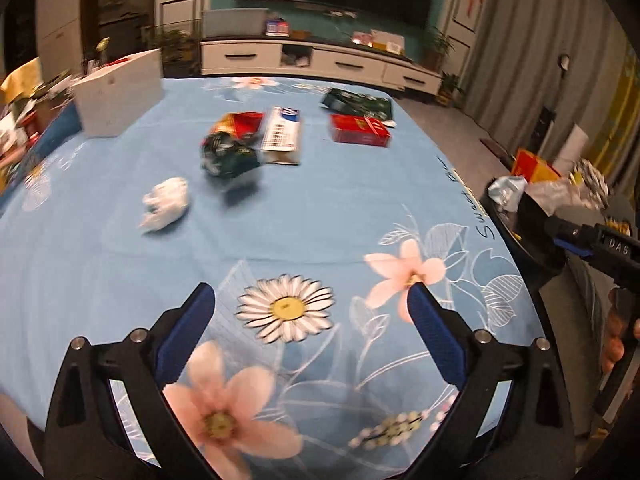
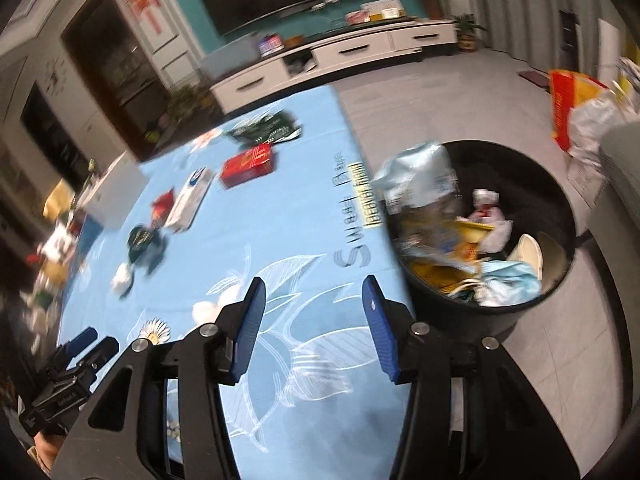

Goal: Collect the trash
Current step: 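Move both tools back over the table toward the tissue and green wrapper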

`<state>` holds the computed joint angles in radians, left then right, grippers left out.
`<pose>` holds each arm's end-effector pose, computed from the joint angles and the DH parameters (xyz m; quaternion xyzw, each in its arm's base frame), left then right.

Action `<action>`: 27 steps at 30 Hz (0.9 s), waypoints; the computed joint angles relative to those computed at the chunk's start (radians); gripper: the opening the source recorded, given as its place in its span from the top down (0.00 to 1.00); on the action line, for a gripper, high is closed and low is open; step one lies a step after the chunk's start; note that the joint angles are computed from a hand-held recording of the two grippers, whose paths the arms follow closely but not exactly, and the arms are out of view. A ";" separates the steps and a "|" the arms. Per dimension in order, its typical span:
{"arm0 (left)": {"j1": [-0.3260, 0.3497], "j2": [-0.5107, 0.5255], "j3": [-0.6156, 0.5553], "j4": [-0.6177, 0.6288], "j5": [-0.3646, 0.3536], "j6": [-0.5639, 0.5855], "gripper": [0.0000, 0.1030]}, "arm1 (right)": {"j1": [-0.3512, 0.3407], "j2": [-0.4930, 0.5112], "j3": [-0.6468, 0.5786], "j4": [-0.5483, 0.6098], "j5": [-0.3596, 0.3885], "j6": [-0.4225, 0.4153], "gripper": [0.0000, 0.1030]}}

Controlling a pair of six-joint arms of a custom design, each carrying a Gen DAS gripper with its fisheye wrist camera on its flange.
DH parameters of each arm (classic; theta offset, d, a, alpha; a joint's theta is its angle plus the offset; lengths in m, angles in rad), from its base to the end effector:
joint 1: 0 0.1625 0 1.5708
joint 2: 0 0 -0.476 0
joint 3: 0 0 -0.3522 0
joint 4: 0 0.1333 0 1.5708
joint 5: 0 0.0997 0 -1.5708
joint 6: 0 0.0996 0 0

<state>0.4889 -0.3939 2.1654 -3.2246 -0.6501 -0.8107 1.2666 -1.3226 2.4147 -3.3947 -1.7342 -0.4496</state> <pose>-0.3074 -0.4043 -0.0715 0.1468 0.8826 -0.3290 0.3021 -0.0138 -0.4348 0.3048 0.0385 -0.9303 0.3035 0.2021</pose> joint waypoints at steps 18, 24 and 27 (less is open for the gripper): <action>0.027 -0.056 0.154 -0.174 0.044 -0.070 0.03 | 0.201 0.160 -0.036 0.023 -0.109 0.016 0.18; 0.049 -0.073 0.186 -0.198 0.061 -0.100 0.03 | 0.233 0.207 -0.058 0.039 -0.140 0.028 0.17; 0.063 -0.078 0.193 -0.205 0.062 -0.106 0.03 | 0.247 0.225 -0.070 0.047 -0.151 0.028 0.17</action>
